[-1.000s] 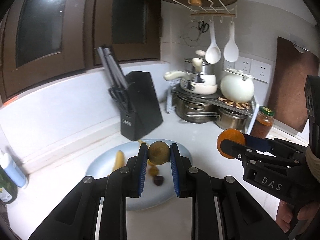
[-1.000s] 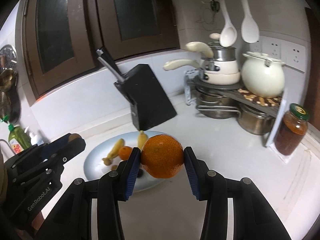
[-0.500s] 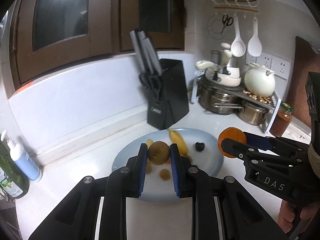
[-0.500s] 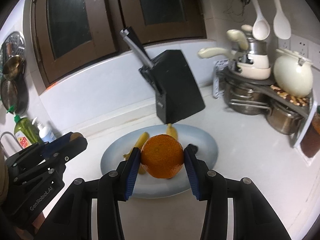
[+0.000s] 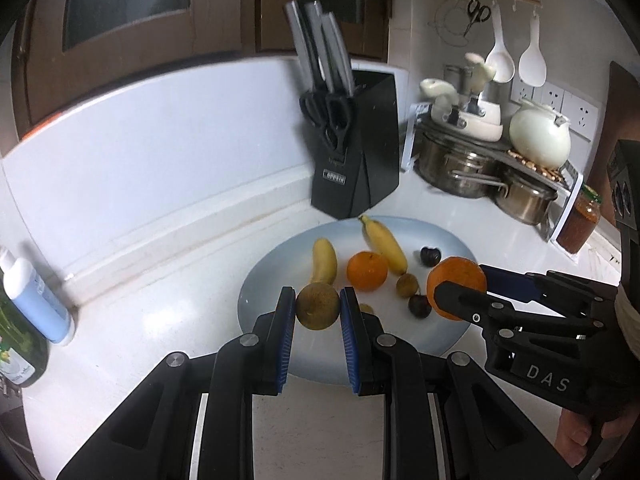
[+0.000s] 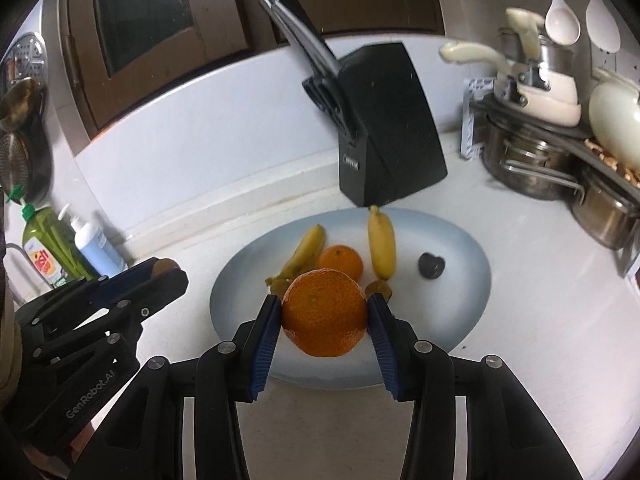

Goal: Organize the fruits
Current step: 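Lift the brown fruit and large orange and carry them over the plate, then open the left tool to drop the brown fruit while the right tool releases the orange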

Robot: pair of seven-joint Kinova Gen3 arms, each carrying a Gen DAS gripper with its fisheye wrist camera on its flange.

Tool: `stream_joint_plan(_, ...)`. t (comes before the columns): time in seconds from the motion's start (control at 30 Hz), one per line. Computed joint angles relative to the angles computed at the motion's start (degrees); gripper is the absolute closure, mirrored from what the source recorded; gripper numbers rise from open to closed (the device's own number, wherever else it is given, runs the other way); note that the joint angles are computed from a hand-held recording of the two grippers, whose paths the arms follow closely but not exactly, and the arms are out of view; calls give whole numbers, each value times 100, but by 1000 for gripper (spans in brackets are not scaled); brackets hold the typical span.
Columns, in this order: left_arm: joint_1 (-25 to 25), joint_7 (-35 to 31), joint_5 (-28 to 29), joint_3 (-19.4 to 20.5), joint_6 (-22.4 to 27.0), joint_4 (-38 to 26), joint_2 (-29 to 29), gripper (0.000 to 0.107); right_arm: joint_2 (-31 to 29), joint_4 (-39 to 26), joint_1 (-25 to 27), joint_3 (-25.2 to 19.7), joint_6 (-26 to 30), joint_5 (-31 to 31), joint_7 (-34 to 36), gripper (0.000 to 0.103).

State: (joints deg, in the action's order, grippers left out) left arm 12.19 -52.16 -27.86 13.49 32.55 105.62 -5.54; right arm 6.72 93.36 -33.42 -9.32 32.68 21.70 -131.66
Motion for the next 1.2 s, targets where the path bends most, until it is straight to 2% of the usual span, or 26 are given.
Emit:
stream_joint_plan(0.47, 56, -1369, 969, -492, -177, -111, 590, 84, 608, -311, -17, 121, 219, -581, 463, 58)
stream_joint_plan(0.6, 51, -1777, 1320, -588, -178, -156, 740, 84, 699, -376, -89, 196, 296, -580, 492, 58)
stream_joint_plan(0.87, 64, -2194, 1639, -698, -114, -253, 997, 84, 834, -521, -97, 247, 448, -681, 622, 57)
stream_joint_plan(1.2, 84, -2395, 1802, -781, -24, -355, 1184, 84, 946, -633, -140, 293, 584, -697, 676, 57)
